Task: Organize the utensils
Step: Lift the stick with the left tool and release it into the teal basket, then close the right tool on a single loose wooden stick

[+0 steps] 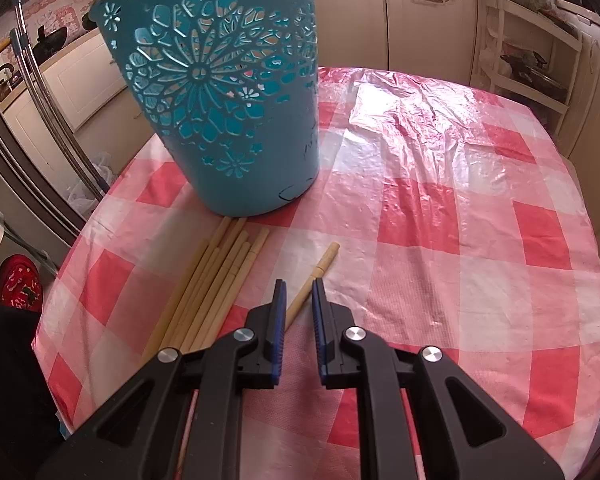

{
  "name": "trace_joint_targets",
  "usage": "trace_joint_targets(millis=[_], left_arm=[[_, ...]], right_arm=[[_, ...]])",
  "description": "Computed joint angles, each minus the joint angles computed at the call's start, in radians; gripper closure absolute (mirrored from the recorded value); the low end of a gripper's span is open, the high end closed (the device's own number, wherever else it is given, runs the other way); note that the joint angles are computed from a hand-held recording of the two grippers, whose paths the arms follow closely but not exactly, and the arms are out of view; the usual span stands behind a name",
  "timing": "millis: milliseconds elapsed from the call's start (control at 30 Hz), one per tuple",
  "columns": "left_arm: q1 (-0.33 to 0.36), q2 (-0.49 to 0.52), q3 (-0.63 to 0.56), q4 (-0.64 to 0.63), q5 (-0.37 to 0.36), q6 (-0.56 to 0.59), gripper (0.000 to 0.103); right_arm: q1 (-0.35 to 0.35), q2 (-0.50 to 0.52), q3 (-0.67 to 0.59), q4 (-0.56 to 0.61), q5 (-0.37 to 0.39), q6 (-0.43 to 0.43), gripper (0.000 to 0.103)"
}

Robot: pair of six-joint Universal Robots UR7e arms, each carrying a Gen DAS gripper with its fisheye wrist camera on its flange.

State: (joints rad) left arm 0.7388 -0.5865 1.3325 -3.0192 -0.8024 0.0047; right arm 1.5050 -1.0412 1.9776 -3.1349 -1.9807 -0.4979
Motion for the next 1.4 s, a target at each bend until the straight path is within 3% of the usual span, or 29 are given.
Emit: trace_joint_targets(millis=[200,367,467,733,833,900,1033,1100,1233,1333,1400], left_arm=[[0.023,0.199,-0.293,-0.111,0.003,0.101,0.098],[0.063,0.346,-0.511,-0.043,0.032,0.092,0.098],[0.082,0.381,-0.547,0.021,0.051,0.061,0.098],[0.092,0.351,-0.429,0.092,0.111,0.044,0.096],[0.089,0.311,-0.355,0.096,0.134,0.007,0.076],[0.081,0.27,-0.273,0.041,0.157,0.007,0.053],[0.063,0.178,-0.089,-0.1,0.2,0.033,0.038],[0.058,0.142,-0.017,-0.178,0.223,0.053,0.025],[0.073,0.095,0.077,-0.244,0.236,0.05,0.023],[0.097,0.064,0.118,-0.244,0.214,-0.007,0.023],[0.112,0.052,0.13,-0.237,0.207,-0.035,0.023]], right_arm=[[-0.002,-0.003,0.007,-0.008,0.006,-0.006,0.089],[-0.002,-0.005,0.008,-0.005,0.01,-0.012,0.089],[-0.004,-0.007,0.003,0.01,0.018,-0.005,0.089],[-0.022,-0.022,-0.01,0.062,0.064,0.043,0.089],[-0.034,-0.033,-0.011,0.089,0.092,0.07,0.089],[-0.041,-0.043,-0.01,0.106,0.108,0.089,0.089],[-0.044,-0.066,-0.004,0.155,0.115,0.131,0.089],[-0.034,-0.067,0.005,0.147,0.086,0.12,0.089],[0.008,-0.029,-0.007,0.116,-0.011,0.108,0.089],[0.042,0.004,-0.005,0.067,-0.096,-0.005,0.089],[0.056,0.0,-0.014,0.116,-0.138,-0.08,0.092]])
